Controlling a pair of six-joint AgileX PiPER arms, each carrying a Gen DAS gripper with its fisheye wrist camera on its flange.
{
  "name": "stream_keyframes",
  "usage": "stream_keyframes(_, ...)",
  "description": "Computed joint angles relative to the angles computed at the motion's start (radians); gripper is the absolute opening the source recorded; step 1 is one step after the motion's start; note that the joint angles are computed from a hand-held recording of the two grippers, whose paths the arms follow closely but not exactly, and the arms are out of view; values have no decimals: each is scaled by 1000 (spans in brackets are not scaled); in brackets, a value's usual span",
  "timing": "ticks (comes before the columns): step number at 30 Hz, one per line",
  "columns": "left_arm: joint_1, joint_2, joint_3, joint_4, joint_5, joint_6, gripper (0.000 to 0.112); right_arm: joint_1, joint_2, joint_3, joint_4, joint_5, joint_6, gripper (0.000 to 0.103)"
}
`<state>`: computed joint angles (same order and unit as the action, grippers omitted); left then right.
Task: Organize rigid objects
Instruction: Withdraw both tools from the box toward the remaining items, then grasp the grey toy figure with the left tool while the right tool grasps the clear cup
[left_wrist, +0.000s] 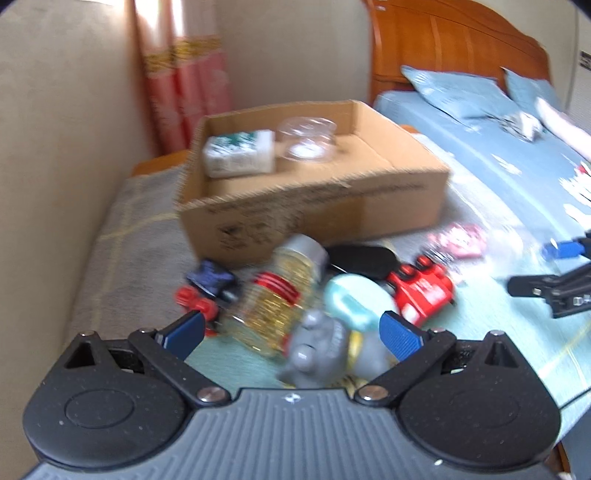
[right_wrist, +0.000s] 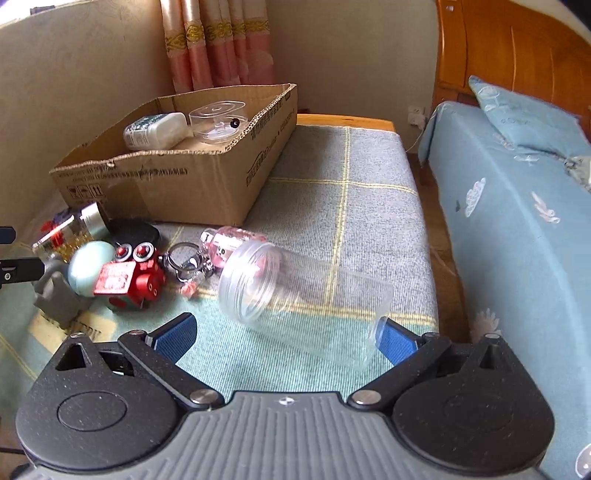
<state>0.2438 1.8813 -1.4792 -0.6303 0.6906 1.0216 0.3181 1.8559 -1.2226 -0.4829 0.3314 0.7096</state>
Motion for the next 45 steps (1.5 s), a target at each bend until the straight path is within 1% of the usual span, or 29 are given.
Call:
stream_keyframes(1,4,2,6,-20,16,30,100,16,6,3,-61,9,65,103)
stream_keyframes(4,11,1,36,-49,24,84,100,45,28,0,-157,40,153,103)
stream_keyframes(5,12,5,44,-56,23,98,100,51,38,-6,-166,54,155,103)
stream_keyframes(7,19,15,51,-64,31,109,100,54,36,16,-235,32,216,103)
stream_keyframes(12,39,71,29,-83,92,111,101,53,30,31,-283,13,262,103)
stream_keyframes(15,37,66,67,-138,45,178,102,53,29,36,-302,7,278,103)
stream_keyframes(18,20,50,93,-115,10,193,102,55,29,35,-308,8,286,103)
stream_keyframes(21,31,43,103,-153,62,270,102,55,24,53,-371,-9,347,103)
stream_keyframes(24,28,29,134,-188,40,317,102,56,20,70,-433,-22,409,103)
stream_keyframes(26,40,35,126,-208,61,311,102,57,20,74,-456,-24,434,103)
stream_keyframes(29,60,53,84,-202,151,313,102,59,20,76,-474,-27,450,103)
stream_keyframes(31,66,58,71,-197,182,331,102,58,20,78,-481,-30,456,103)
stream_keyframes(35,57,67,70,-219,144,315,101,59,18,86,-514,-34,490,103)
stream_keyframes(37,48,78,61,-228,139,312,100,61,18,88,-527,-35,504,103)
stream_keyframes(41,21,74,78,-244,76,316,94,60,17,90,-530,-36,506,103)
stream_keyframes(43,15,69,89,-253,46,314,89,60,17,90,-534,-37,510,103)
stream_keyframes(44,12,63,96,-253,30,312,82,60,17,90,-531,-37,507,103)
stream_keyframes(45,11,58,104,-256,11,314,73,60,17,89,-530,-37,506,103)
